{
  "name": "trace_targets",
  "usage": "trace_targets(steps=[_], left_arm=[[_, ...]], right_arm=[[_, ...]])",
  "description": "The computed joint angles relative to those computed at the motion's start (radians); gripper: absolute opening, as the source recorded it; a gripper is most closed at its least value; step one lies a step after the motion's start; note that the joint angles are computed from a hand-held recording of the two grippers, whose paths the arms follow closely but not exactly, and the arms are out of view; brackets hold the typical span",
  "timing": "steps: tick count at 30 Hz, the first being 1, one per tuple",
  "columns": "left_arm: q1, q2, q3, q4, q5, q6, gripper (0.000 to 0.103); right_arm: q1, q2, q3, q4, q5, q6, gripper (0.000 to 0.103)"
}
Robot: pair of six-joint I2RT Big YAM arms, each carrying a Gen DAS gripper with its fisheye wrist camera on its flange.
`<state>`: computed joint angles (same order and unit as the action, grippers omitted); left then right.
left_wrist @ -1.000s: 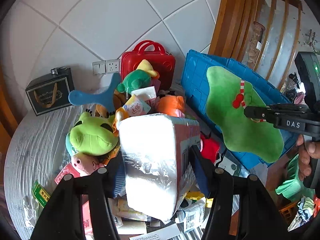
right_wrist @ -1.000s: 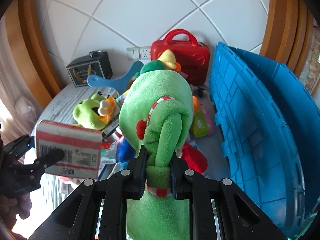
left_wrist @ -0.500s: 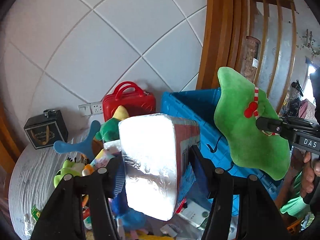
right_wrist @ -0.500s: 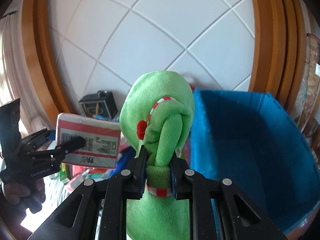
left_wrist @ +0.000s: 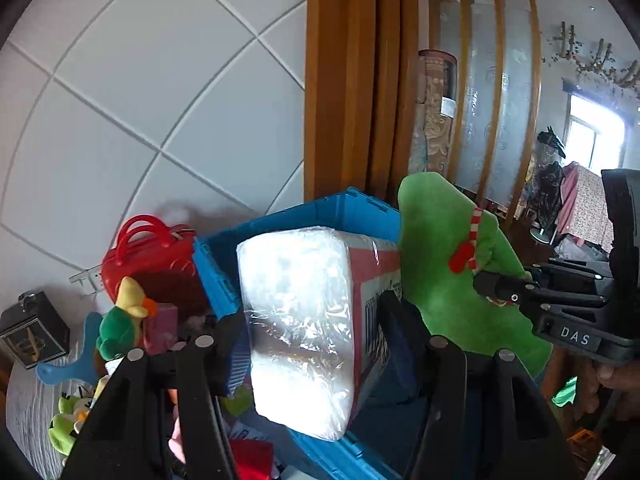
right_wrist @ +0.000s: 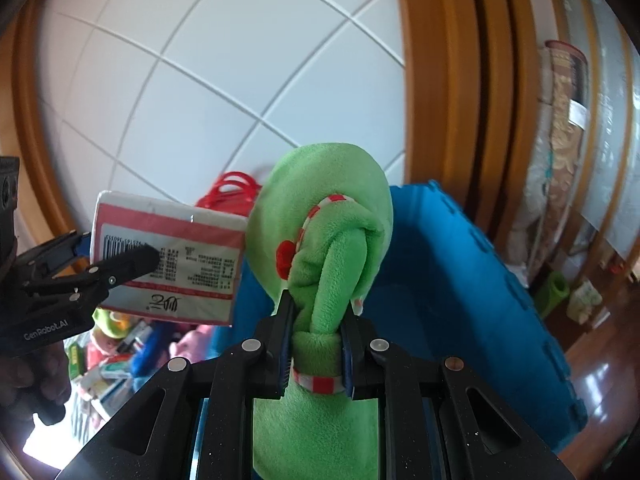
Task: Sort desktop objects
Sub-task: 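Lift the tissue pack and green plush and carry both over the blue crate, then open both tools to drop the tissue pack and green plush into the crate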
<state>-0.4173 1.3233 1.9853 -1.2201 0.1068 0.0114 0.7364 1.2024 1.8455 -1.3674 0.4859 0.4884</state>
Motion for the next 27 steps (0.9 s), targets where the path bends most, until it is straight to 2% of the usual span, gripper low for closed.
trace_targets(steps=[7, 15, 16, 17, 18, 19, 20, 21, 25, 27], left_arm=[[-0.112, 0.137, 0.127, -0.03, -0.042, -0.024, 0.058], [-0.151, 0.207, 0.187, -0.04, -0.077, -0.042, 0.059], [-0.146, 0.207, 0.186, -0.035, -0.071, -0.056, 0.061], [-0.137, 0.204, 0.181, -0.028, -0.054, -0.076, 0.064], [-0.123, 0.203, 0.176, -0.018, -0.022, -0.098, 0.076], [-0.114, 0.2, 0.173, -0.007, -0.006, -0.115, 0.094], [-0.108, 0.186, 0.153, 0.016, -0.013, -0.126, 0.101], [-0.105, 0.171, 0.132, 0.036, -0.03, -0.127, 0.103], [-0.078, 0.117, 0.054, 0.05, -0.062, -0.107, 0.103], [-0.055, 0.083, 0.006, 0.043, -0.066, -0.114, 0.103]], right_arm=[[-0.12, -0.06, -0.087, -0.011, -0.057, -0.004, 0.019], [-0.231, -0.091, -0.155, 0.011, -0.129, -0.047, 0.02], [-0.236, -0.093, -0.16, 0.012, -0.124, -0.051, 0.026], [-0.231, -0.089, -0.155, 0.006, -0.102, -0.047, 0.043], [-0.228, -0.089, -0.155, 0.007, -0.075, -0.049, 0.061], [-0.221, -0.091, -0.159, 0.017, -0.052, -0.047, 0.099], [-0.218, -0.103, -0.169, 0.041, -0.033, -0.049, 0.101], [-0.219, -0.102, -0.167, 0.043, -0.031, -0.045, 0.102], [-0.231, -0.095, -0.162, 0.057, -0.07, -0.039, 0.102], [-0.21, -0.08, -0.147, 0.052, -0.075, -0.034, 0.102]])
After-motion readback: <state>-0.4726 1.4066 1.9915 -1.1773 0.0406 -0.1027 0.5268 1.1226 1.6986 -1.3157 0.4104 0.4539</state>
